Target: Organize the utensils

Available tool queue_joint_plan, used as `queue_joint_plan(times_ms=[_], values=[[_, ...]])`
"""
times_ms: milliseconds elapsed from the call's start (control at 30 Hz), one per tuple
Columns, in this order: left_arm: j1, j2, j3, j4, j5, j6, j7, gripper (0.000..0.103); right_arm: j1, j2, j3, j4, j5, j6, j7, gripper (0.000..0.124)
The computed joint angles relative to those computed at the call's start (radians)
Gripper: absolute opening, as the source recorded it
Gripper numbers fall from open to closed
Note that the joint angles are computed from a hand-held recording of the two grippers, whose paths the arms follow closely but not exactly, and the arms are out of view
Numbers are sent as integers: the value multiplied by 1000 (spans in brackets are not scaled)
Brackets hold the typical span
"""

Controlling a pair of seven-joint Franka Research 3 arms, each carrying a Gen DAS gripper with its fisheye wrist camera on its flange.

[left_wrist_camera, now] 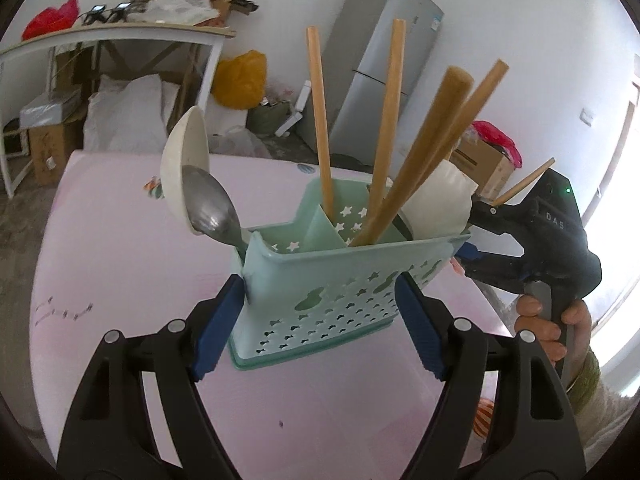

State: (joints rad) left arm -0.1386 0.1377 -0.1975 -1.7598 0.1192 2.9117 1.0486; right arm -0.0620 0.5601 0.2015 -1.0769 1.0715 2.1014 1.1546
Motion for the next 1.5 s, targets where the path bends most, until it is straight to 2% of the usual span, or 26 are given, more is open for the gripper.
queue_joint_plan(times_ms=[167, 300, 433, 567, 667, 733, 800, 867, 933, 967, 1067, 1133, 1333, 1500], values=[[-15, -50, 26, -51, 80, -4, -119, 73, 8, -54, -2, -77, 17, 4, 0, 58], [-13, -59, 28, -69, 126, 7, -156, 73, 26, -66, -16, -90, 11, 18, 2, 58], [-33, -78, 46, -69, 286, -61, -322, 74, 27, -93, -26, -125, 19, 47, 4, 58], [-25, -145, 33, -128, 334, -98, -410, 76, 22, -226, -50, -286, 65, 128, -84, 58], [-18, -210, 9, -175, 400, -154, -483, 82, 43, -333, -86, -408, 67, 173, -140, 60], [-16, -247, -17, -187, 450, -224, -540, 84, 72, -410, -111, -493, 45, 218, -178, 63], [-17, -270, -39, -188, 477, -295, -576, 89, 120, -491, -133, -584, -51, 304, -186, 66], [-21, -282, -61, -176, 517, -372, -616, 91, 179, -561, -139, -676, -251, 433, -116, 74], [-27, -286, -81, -160, 560, -452, -655, 93, 217, -604, -137, -750, -471, 532, -1, 81], [-32, -290, -85, -157, 572, -481, -665, 94, 227, -624, -128, -790, -625, 584, 96, 85], [-46, -271, -102, -105, 626, -611, -697, 95, 233, -663, -107, -867, -912, 673, 294, 93], [-61, -259, -107, -75, 656, -688, -714, 94, 232, -677, -98, -892, -1030, 693, 378, 96], [-109, -217, -113, 8, 761, -897, -743, 94, 235, -690, -92, -900, -1186, 669, 505, 96], [-140, -192, -105, 59, 791, -994, -746, 95, 230, -693, -89, -896, -1263, 659, 590, 96]])
